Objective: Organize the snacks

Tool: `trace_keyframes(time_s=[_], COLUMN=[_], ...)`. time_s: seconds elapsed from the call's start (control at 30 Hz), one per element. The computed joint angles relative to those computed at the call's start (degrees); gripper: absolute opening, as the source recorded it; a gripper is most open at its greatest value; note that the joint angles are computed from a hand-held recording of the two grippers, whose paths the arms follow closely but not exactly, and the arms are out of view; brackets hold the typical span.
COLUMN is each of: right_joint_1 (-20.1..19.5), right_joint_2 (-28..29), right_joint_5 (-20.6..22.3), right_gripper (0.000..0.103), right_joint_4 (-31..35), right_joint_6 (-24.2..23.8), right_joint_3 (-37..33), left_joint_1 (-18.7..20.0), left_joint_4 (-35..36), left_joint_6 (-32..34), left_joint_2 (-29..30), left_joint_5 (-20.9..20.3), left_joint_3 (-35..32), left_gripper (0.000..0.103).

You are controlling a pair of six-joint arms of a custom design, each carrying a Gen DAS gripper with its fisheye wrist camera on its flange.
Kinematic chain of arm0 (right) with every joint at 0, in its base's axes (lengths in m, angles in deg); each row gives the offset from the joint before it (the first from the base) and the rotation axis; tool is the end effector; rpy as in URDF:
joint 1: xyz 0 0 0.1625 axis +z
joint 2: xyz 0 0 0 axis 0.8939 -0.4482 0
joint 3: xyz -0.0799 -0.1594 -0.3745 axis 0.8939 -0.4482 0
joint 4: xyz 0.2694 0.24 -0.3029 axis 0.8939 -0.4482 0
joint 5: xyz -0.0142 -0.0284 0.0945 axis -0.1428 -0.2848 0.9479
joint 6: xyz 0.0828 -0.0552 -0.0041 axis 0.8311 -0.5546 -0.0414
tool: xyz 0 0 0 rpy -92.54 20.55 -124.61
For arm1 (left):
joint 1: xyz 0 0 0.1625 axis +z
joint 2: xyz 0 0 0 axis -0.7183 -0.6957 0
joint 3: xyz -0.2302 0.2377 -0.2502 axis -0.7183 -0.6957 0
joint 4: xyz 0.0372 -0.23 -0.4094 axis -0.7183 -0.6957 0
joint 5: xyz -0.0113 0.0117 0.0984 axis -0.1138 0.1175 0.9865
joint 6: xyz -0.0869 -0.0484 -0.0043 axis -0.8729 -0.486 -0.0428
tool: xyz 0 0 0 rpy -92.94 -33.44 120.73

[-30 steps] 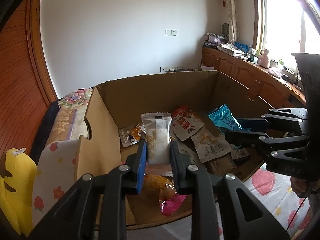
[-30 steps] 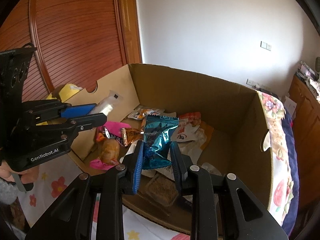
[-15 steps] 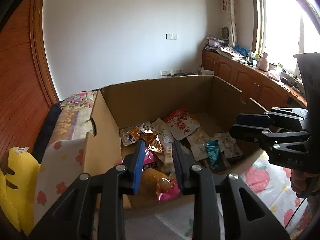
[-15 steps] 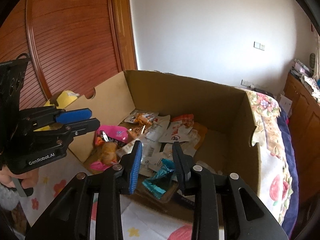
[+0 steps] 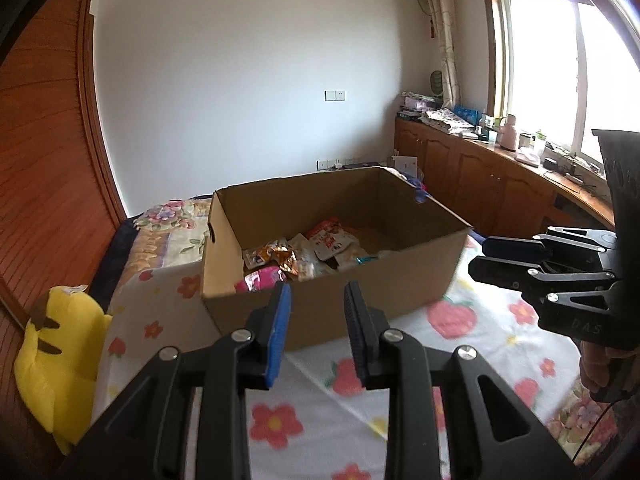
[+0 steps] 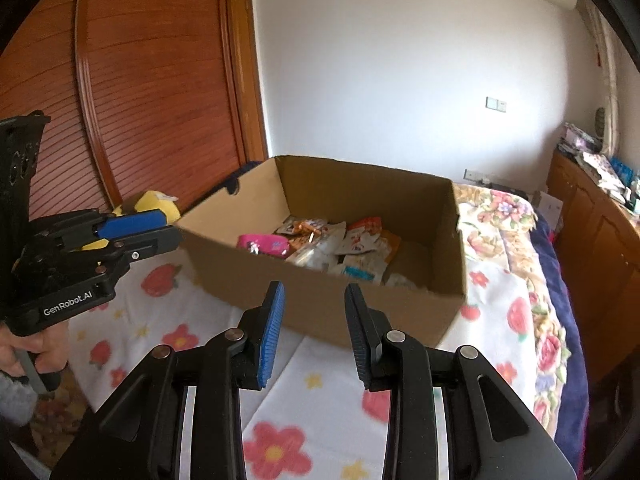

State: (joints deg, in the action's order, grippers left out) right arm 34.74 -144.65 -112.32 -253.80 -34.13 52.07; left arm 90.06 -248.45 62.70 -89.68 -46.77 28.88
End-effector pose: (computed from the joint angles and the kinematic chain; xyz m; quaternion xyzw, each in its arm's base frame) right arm 0.1557 -0.4982 0.2881 0.1733 -0.8373 0.4104 0.3168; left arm -0.3384 -0.5794 0.0989 0.4582 0.8203 -0.2956 0.1728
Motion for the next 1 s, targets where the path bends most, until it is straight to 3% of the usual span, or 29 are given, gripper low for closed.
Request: trace_keyframes(time_s=[0.33, 0.57, 0.83, 1.0], right_joint_1=[6.01, 8.29, 9.39, 10.92], right_joint_2=[-4.04, -5.36, -5.58, -3.96], right_joint_5=[-6.1, -7.91, -10.08, -12.71], right_gripper=[0.038, 0.048, 0.05, 0.062], right_joint_4=[-7.4, -14.45, -19.27, -23.83], right_joint_6=[3.65, 4.75, 4.56, 4.95], right_joint_3=[9.24, 14.46, 17.92, 19.36], left_joint_1=[-4.6, -7.99, -10.78, -10.97], left_joint_4=[-2.44, -6.06, -8.55, -9.81], left_joint_6=[-4.2, -6.15, -6.7, -7.33], left_joint_2=[-9.93, -16.05, -19.87, -20.21], left_joint_5=[1.09, 3.69, 7.56, 9.51], left_joint_3=[12.84, 21.08, 26.55, 27.97], left_gripper=[0.028, 0.031, 0.037, 0.042])
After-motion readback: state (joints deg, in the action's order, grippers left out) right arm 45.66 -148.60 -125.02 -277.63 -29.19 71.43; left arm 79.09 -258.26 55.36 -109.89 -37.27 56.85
